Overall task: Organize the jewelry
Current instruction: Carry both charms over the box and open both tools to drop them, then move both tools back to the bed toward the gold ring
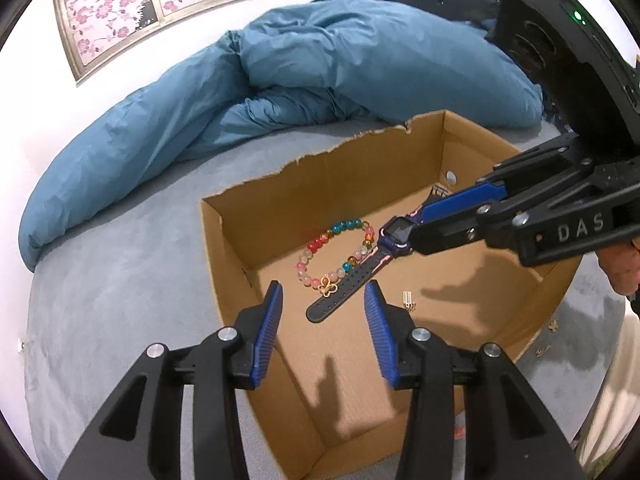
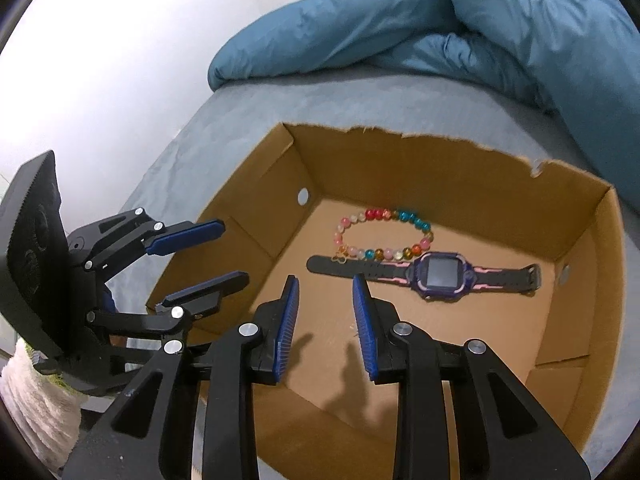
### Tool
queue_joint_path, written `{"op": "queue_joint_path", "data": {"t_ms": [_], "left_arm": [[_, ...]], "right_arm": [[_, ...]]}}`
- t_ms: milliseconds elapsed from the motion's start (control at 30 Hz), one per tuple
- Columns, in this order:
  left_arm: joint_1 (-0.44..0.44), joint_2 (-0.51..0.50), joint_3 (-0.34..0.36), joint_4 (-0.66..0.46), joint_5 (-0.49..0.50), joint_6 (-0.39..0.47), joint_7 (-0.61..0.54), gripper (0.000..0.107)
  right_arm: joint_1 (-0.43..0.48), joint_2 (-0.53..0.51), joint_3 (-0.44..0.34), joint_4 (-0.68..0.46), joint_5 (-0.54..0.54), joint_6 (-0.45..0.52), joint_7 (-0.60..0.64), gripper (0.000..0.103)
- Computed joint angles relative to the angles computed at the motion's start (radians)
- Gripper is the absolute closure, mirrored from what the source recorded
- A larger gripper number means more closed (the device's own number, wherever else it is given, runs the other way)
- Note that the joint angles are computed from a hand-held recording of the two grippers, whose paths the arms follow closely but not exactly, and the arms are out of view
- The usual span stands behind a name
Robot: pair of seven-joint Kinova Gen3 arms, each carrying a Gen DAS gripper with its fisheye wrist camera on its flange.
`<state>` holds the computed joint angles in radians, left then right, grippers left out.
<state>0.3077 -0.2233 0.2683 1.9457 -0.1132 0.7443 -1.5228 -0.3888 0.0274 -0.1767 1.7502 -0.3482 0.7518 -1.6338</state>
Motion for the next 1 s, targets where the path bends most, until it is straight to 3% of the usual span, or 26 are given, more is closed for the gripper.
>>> {"op": "queue_joint_path", "data": {"t_ms": [367,700,833,1000], "left_arm": [[0.005,-0.203,-0.074,0.087,0.131,-0.032,-0.083,0.066],[0.013,-0.450,-0.137,0.171,0.259,0.044,-0.115,0.063],[0.011,-0.515,-0.131,0.205,0.299,0.072,-0.108,0.061],[0.001,-0.562,-0.057,0.259,0.323,0.082,-0.093,0.060]], "right_arm": [[-0.013,-0.184,0.001,0.118,0.047,-0.087,0.003,0.075],[-0.046,-0.495,-0.037,0.319,0.121,-0.129,-0.044,0.075],[-0.014,-0.618,-0.092,0.397,0.147,-0.117,-0.096,0.075],[-0.004,-0.706,-0.105,0.487,0.131,-0.103,-0.151,0.075]]}}
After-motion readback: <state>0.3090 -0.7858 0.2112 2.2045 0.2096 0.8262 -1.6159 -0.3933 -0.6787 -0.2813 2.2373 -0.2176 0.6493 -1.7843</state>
